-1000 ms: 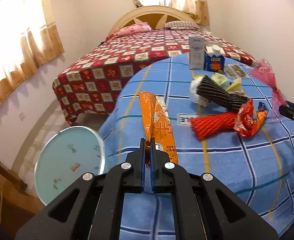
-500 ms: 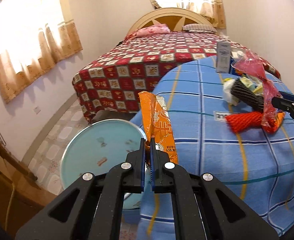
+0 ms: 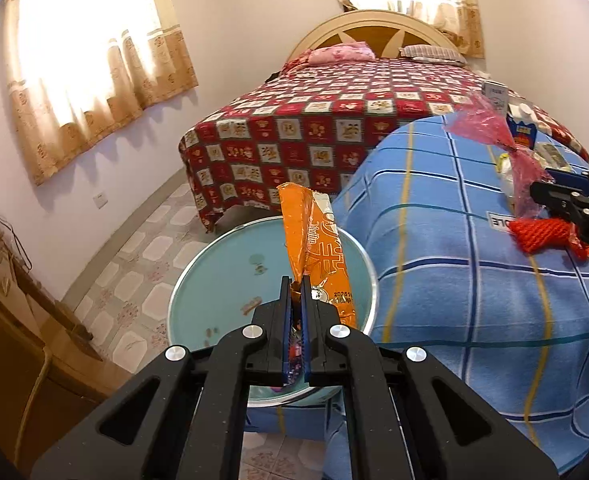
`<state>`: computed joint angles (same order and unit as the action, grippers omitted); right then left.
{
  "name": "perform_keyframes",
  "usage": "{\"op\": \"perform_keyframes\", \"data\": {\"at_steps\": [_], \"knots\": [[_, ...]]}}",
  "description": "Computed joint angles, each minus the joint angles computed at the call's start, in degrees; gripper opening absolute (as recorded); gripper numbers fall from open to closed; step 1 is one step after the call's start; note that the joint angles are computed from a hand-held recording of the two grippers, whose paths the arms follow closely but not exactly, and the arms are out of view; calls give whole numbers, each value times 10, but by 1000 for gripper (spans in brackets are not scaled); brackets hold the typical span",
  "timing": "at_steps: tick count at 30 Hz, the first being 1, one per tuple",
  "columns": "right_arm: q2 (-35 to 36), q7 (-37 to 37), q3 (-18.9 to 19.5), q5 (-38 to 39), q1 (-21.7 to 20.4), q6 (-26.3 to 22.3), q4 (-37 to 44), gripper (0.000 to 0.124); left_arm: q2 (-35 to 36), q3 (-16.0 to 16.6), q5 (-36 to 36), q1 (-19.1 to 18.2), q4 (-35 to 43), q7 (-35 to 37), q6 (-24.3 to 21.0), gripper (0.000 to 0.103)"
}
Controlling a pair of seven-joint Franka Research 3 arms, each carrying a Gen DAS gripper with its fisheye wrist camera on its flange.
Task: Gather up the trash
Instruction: 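Carry the orange wrapper and pink cellophane over the teal bin with both grippers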
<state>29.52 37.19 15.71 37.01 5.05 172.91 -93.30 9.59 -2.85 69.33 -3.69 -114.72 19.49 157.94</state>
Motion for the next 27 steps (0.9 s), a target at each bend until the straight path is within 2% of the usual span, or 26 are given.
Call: {"op": "perform_keyframes", "data": {"at_steps": [17,27], "knots": [[68,71,-47,-102,79,-51,103,27,-27,7,6,35,-34,-20,-14,4],[95,92,-54,-143,102,-73,137,27,-26,9,1,48,-38,-20,-20,4]]}}
